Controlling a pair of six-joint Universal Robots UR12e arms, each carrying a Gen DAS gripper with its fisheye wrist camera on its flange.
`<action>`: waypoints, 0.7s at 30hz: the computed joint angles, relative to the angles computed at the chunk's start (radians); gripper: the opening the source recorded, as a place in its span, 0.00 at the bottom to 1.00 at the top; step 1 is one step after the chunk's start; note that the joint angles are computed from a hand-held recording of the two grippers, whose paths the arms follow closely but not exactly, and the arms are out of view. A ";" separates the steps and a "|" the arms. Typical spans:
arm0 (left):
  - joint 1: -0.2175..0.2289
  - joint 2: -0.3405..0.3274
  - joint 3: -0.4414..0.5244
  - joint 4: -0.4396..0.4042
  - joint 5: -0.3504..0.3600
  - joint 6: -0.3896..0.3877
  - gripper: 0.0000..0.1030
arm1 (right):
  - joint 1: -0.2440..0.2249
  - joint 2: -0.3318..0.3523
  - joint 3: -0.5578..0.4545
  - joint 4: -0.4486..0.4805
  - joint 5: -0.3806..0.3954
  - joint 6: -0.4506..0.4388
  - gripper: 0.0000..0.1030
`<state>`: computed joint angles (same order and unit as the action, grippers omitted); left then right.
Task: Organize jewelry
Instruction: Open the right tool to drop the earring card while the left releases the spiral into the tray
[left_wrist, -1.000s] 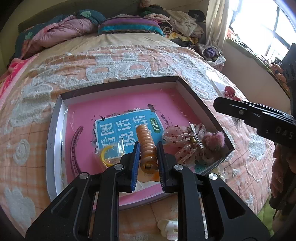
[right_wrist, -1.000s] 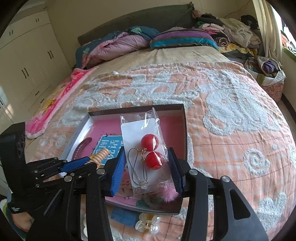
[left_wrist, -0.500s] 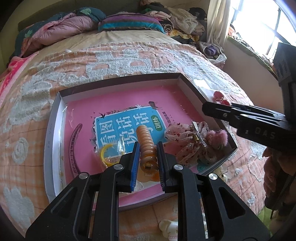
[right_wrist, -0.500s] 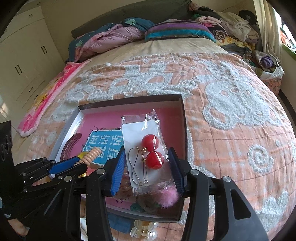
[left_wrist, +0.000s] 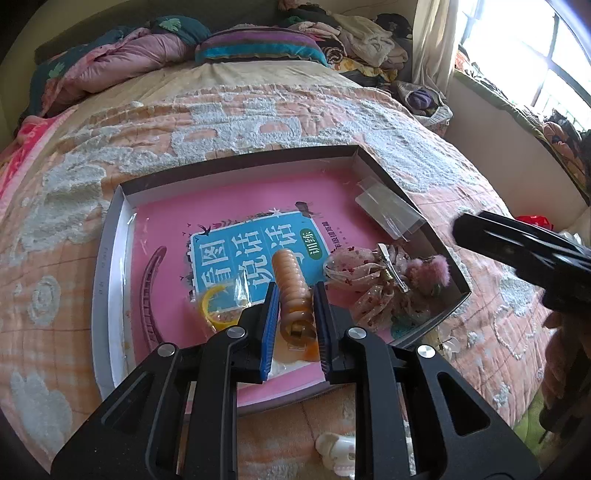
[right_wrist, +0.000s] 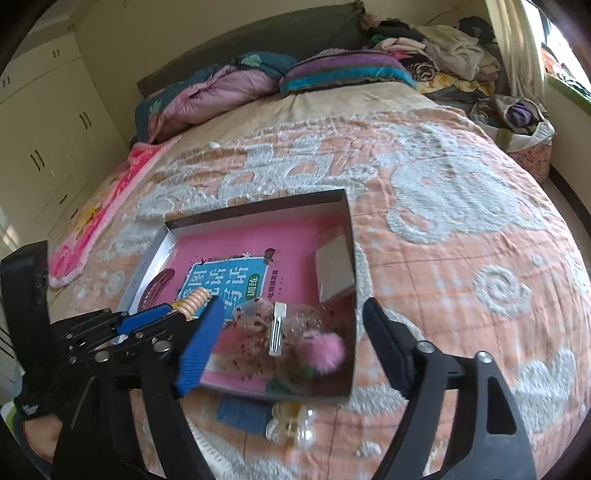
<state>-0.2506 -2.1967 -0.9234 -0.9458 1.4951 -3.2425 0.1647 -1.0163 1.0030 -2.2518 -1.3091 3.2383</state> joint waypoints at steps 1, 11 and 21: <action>0.000 0.001 0.000 0.000 0.003 -0.002 0.16 | -0.001 -0.010 0.011 -0.005 0.000 -0.002 0.76; -0.007 0.031 -0.018 0.033 0.035 -0.018 0.55 | -0.006 -0.076 0.084 -0.074 -0.006 -0.011 0.82; -0.017 0.081 -0.060 0.081 0.074 -0.030 0.88 | -0.006 -0.122 0.124 -0.141 -0.003 -0.012 0.86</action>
